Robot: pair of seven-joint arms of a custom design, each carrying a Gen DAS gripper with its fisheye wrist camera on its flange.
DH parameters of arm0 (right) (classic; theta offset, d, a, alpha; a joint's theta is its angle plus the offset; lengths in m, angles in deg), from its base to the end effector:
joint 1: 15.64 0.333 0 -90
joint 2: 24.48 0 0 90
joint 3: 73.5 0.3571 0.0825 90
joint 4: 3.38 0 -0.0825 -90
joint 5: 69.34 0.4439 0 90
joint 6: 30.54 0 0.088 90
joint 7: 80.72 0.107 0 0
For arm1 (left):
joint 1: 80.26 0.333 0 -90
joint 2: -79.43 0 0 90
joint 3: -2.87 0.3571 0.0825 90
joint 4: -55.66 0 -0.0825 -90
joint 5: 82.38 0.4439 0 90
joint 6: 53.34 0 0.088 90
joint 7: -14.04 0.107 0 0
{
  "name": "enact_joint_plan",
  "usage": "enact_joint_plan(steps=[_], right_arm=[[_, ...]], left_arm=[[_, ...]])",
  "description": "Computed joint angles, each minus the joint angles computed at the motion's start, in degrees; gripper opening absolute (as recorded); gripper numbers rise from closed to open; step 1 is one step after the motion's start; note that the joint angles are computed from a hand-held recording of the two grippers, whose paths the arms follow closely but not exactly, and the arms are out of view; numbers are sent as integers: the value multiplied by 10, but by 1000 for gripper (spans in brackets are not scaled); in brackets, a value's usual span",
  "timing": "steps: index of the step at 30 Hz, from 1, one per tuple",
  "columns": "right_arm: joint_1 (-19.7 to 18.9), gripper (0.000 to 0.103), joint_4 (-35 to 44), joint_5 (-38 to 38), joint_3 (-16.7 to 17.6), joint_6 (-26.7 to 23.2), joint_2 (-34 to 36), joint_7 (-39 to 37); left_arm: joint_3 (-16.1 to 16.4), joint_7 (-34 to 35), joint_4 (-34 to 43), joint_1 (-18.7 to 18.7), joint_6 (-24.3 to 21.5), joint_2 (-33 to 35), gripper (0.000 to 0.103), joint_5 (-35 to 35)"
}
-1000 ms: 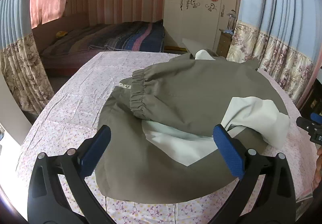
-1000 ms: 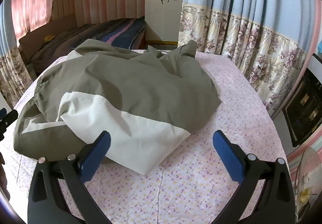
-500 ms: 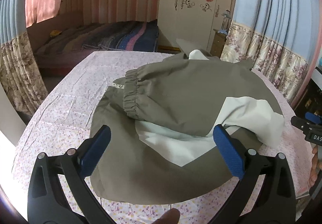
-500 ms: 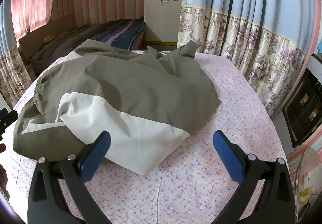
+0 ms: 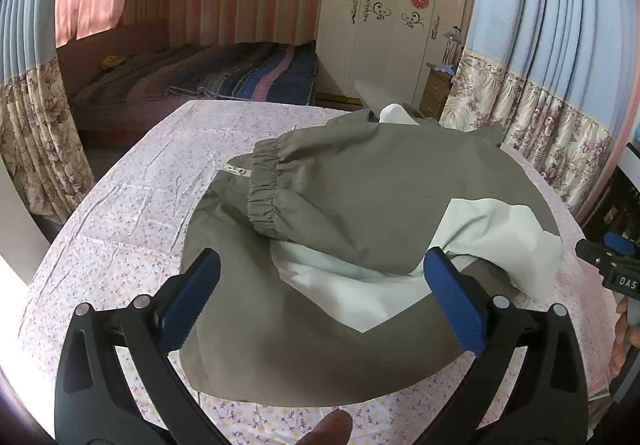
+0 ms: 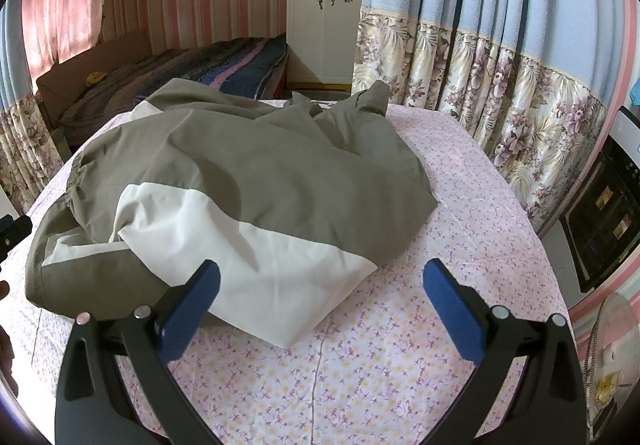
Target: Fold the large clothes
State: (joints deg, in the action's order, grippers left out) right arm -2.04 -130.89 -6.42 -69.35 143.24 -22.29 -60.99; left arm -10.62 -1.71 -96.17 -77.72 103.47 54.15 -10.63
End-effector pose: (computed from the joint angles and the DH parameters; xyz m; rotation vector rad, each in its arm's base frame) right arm 0.5936 0.1188 0.4190 -2.0383 1.2344 -0.5806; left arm 0.4289 -0.1191 0.4148 -2.0424 1.1155 -0.6932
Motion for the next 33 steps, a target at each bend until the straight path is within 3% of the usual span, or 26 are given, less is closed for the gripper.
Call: enact_joint_plan(steps=[26,33], right_arm=[[3,101,-2,7,1,3,-2,-6],[10,101,-5,12,7,-1,0,-16]], left_arm=[[2,-15,0,9,35,4,100,27],[-4,6,7,1,-4,10,100,15]])
